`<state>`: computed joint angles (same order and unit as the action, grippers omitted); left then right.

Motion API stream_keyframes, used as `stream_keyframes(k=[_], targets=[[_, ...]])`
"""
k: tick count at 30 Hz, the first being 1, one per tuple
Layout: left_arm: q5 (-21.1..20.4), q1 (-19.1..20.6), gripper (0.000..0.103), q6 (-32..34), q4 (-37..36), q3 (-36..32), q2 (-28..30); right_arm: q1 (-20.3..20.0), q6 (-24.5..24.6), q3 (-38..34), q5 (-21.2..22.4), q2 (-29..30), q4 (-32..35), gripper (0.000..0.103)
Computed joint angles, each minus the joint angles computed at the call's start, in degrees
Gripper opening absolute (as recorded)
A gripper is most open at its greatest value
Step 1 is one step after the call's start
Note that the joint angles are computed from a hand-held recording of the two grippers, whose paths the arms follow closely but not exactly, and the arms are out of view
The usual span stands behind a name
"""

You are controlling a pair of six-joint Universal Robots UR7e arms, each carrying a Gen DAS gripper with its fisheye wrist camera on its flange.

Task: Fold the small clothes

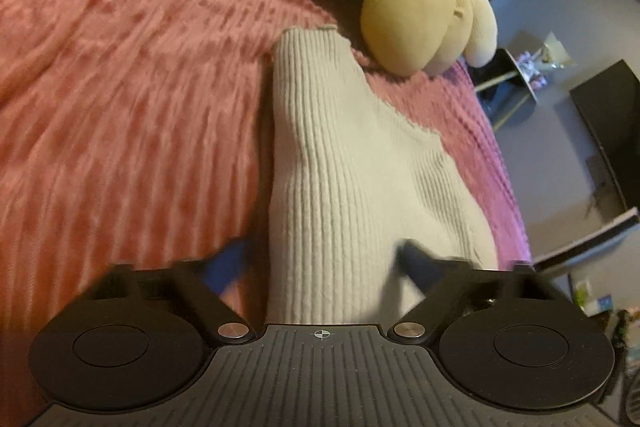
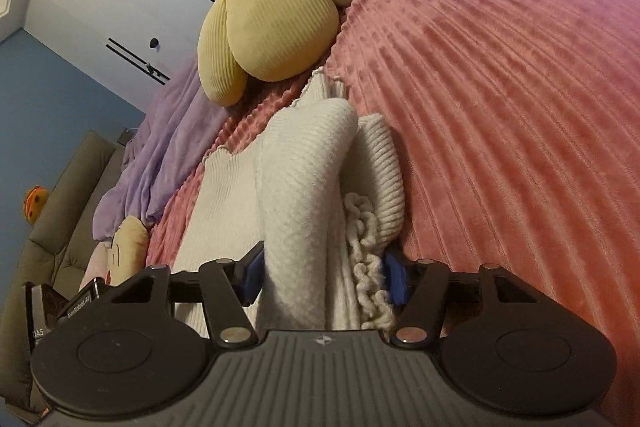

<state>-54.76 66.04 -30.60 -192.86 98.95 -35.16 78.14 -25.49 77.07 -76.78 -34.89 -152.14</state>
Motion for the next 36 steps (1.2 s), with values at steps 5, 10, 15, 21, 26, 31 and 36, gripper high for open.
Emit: stream_keyframes(k=[5,10,15,21,26,31,36], targets=[[0.9,-1.3,0.043,0.4,1.3,0.8,-1.3,0.4,0.1,0.9,1.4,-0.4,0.0,0.042],[6.2,-6.0,0.042,1.7,-0.7,9.0,-7.7,1.6,-3.6,4.9,4.2,-3.2,1.5,0.041],[17.7,-11.1,0.052,-6.5,11.5,19.0,-15.4,2.7,-8.8,12.5,4.4,-6.4,3.3,0.046],[29.0,-17.1,0.062,-25.4,27.5,27.3,-20.5,5.3,-12.7,26.0,-7.1,-10.7,-15.5,0.055],[32.8,-16.8,0.075,-21.7,19.6,25.0,-17.7,9.7,-23.8,32.6,-12.2,-10.3,-33.7,0.04],[37.6,-14.5,0.096,-8.0,0.0,18.0,-8.8,13.6,-23.0,28.3,-14.6,-3.9,-42.0,0.038],[35.3,-9.1,0.096,-7.1,8.7,12.9,-6.7,14.5,-23.9,23.2,-16.7,2.6,-45.2,0.038]])
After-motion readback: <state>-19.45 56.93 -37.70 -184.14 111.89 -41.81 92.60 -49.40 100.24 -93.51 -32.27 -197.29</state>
